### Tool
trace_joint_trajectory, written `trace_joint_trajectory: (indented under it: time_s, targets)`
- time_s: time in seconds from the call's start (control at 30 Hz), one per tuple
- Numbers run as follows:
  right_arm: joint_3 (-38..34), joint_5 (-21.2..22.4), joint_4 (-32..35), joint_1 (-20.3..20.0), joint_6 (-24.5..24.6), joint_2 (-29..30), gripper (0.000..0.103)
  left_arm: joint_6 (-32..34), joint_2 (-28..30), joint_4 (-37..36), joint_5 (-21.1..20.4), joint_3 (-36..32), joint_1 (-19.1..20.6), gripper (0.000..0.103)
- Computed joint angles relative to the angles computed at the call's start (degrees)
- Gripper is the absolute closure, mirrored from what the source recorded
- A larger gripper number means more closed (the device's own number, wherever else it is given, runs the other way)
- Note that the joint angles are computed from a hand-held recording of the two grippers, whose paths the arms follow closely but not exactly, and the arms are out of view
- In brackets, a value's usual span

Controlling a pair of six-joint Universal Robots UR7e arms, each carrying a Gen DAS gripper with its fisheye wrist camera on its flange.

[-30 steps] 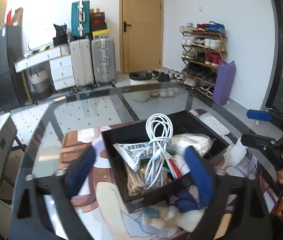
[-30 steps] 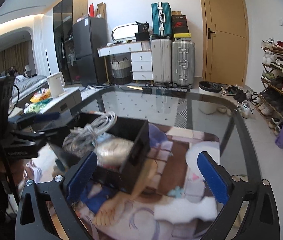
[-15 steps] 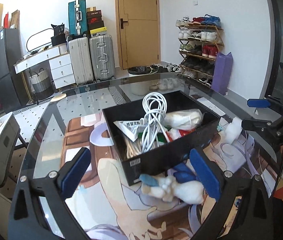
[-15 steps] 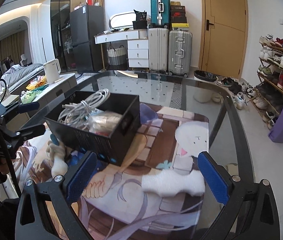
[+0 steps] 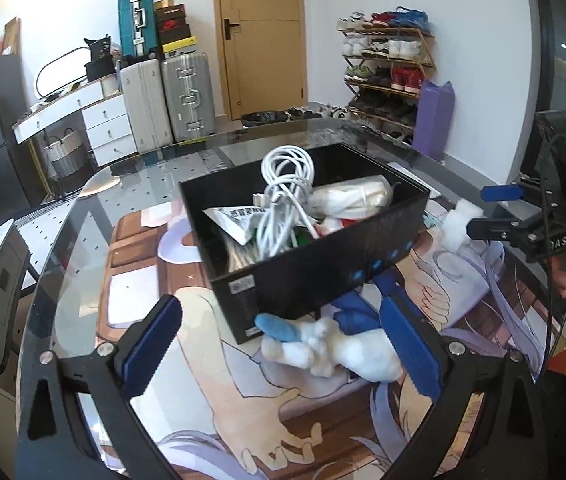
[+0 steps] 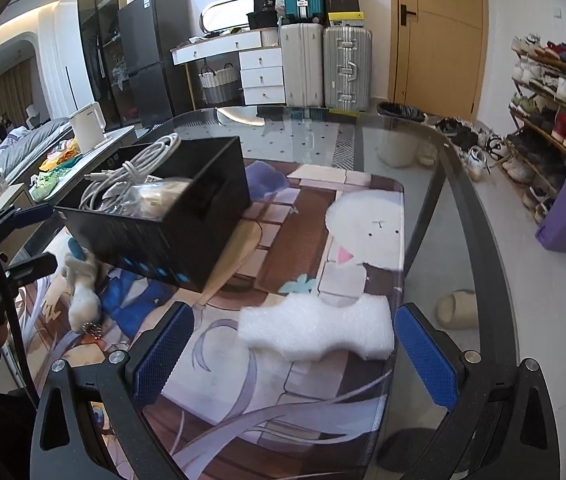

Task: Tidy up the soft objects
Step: 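Move right gripper to the white foam piece while left gripper approaches the white plush toy, then close right gripper on the foam and lift it while left gripper grasps the plush toy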

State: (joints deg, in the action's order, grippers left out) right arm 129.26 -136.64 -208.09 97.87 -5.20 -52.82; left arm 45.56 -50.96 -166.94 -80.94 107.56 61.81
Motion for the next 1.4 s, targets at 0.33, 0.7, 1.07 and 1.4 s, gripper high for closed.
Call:
trace_joint_trajectory:
  time_s: [0.33,0.7,1.07,1.4]
  targets:
    - [-0.25,-0.02,2.23,-1.22,1.47,0.46,0.001,3.18,-0.64,2.37,-0.09,1.14,-0.35,0.003]
    - [-0.60,-0.93,1.14,-1.45,1.03,0.98,0.001,2.91,0.03,4.41,0.84,0.29,0.00,0.003]
    - [-1.22,-0.42,3.30,-2.49,3.01,1.74,0.001,2.86,0.63,4.33,1.47,0.20,-0.13,0.003]
    - [-1.69,0.57,3.49,-2.41,3.10,2.19,0.012,2.76,0.78,5.17,1.66,-0.10,-0.22,0.003]
